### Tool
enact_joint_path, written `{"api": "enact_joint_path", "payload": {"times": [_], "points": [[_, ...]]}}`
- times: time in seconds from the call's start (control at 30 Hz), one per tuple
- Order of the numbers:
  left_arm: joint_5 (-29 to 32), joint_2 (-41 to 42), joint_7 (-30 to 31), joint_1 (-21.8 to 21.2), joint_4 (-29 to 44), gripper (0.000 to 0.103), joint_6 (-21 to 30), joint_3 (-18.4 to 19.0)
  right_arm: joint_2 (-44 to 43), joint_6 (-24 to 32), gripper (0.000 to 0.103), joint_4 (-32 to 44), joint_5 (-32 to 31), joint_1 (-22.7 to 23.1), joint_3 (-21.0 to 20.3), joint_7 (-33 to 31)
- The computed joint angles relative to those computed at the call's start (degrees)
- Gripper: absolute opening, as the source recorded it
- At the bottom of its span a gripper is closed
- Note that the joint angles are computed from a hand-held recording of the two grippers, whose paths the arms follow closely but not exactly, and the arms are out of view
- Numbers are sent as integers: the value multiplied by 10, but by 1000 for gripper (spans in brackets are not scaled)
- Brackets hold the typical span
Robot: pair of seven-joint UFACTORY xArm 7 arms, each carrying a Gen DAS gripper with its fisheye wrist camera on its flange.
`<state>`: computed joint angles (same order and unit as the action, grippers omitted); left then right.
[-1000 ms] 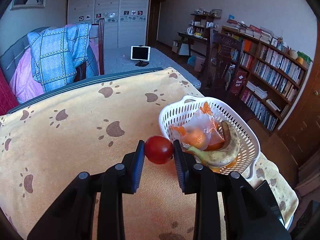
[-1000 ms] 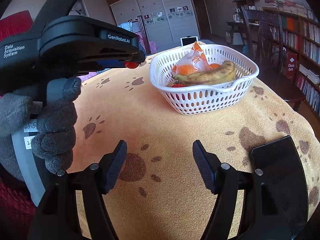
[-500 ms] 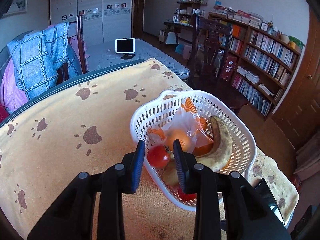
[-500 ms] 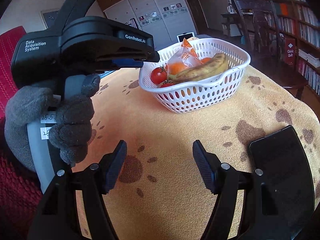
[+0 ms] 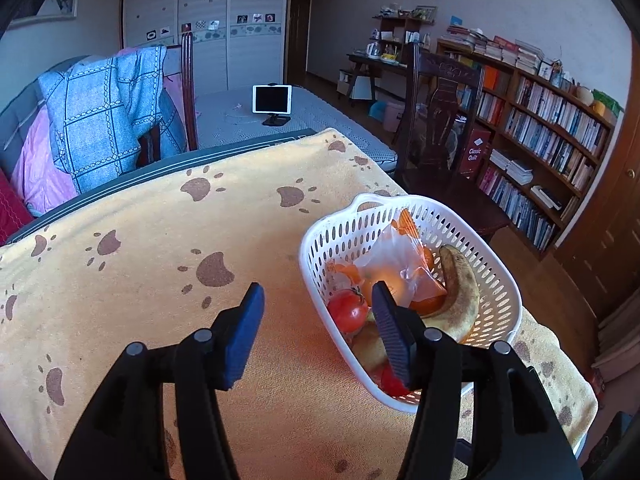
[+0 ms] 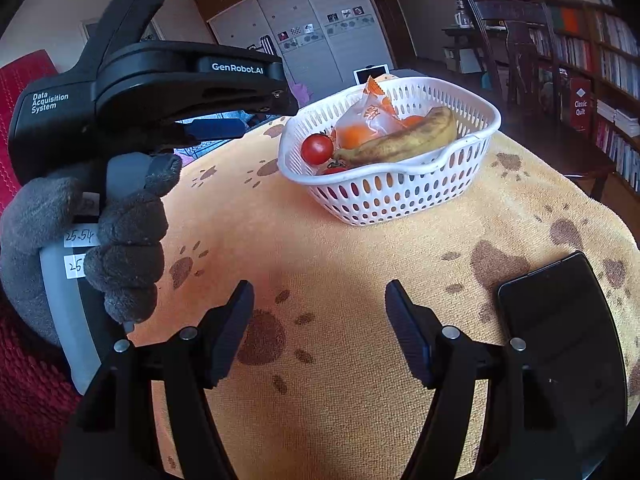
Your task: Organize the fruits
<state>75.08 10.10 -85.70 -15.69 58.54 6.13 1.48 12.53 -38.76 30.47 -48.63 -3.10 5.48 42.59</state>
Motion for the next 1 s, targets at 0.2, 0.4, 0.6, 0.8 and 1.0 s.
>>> {"api": "enact_joint_path", "payload": {"times": [0.2,0.4,0.6,0.8,1.0], "points": [[51,-44,-53,-2,-30,71,76,-22,-9,12,70,1,11,0,-4,-5],[101,-87,-100,8,-61,83,148,-61,-22,31,78,10,20,-5,-11,-23],[105,-116,-118,5,-85,88,220,-90,-35,39,83,7,53,-9,-21,-59],[102,-138,-142,-2,-105,90,278,-109,-44,53,89,9,72,-13,-25,-84],[93,-149,-147,-8,-118,94,309,-119,-51,64,92,9,74,-19,-28,-93]]}}
